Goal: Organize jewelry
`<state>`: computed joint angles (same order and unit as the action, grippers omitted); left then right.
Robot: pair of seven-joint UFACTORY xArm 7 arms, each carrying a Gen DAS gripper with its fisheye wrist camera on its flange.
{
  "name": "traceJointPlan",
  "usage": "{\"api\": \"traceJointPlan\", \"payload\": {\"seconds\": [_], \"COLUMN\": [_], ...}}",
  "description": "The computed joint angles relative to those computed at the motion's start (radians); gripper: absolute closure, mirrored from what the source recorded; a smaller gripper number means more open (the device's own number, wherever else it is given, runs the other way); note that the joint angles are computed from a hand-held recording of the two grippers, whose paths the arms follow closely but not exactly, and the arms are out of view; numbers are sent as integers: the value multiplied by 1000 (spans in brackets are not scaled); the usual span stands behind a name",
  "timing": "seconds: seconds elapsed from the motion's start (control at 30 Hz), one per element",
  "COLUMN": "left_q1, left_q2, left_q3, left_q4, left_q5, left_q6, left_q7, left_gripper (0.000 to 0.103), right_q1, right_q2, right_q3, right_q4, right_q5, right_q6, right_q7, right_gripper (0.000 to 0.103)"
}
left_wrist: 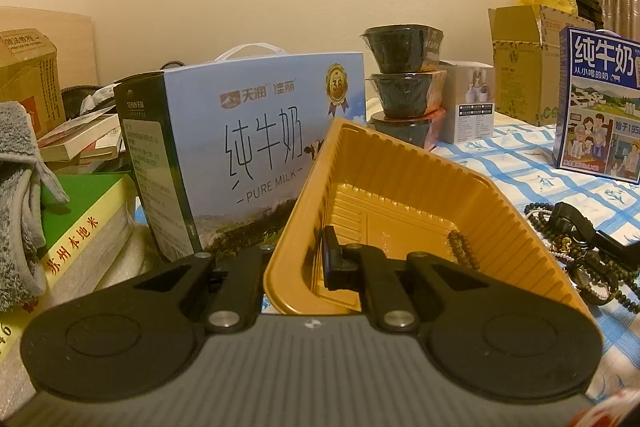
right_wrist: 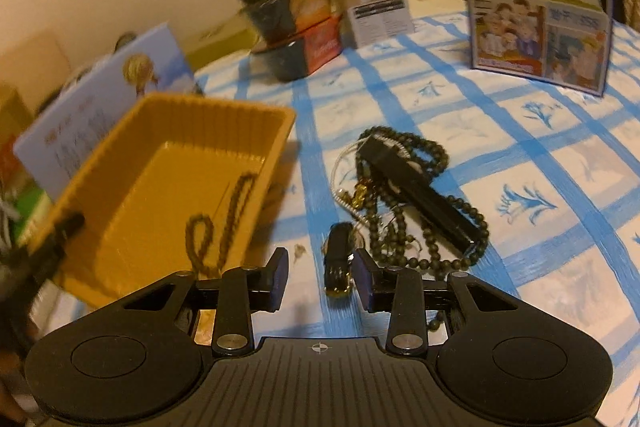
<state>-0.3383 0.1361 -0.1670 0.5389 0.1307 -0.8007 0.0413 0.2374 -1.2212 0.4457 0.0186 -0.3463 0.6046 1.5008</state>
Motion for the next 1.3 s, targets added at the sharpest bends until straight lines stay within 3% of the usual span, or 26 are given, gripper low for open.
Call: {"api": "traceJointPlan", "payload": {"seconds": [0.47,0.57,0.73,0.93,1.1,1.3], "left_q1": [0,0,1,2,2,0], "left_q2": [1,2,3,5,5,8], "left_q3": [0,0,-1,0,0,0], "left_q4": [3,4,9,11,13,13], "left_q5": [-1,1,2,4,3,0], "left_q6": [4,3,11,11,12,10], "left_q7": [1,4,1,1,5,9], "left_gripper": [93,93,93,93,92,92], "right_q1": [-199,-249,-292,-396,-495,-545], "right_q2": [222,244,262,392,466,516], "right_q3": [39,77,97,107,172,202], "right_q4": [24,41,52,76,93,114], "right_q5": [-99,-115,-129,-149,-139,-109], "right_q6": [-272,-299,-318,-439,-510,-525], "right_q7": [-97,-111,-131,-219,-249,-294], "right_gripper": [68,76,76,84,85,89]}}
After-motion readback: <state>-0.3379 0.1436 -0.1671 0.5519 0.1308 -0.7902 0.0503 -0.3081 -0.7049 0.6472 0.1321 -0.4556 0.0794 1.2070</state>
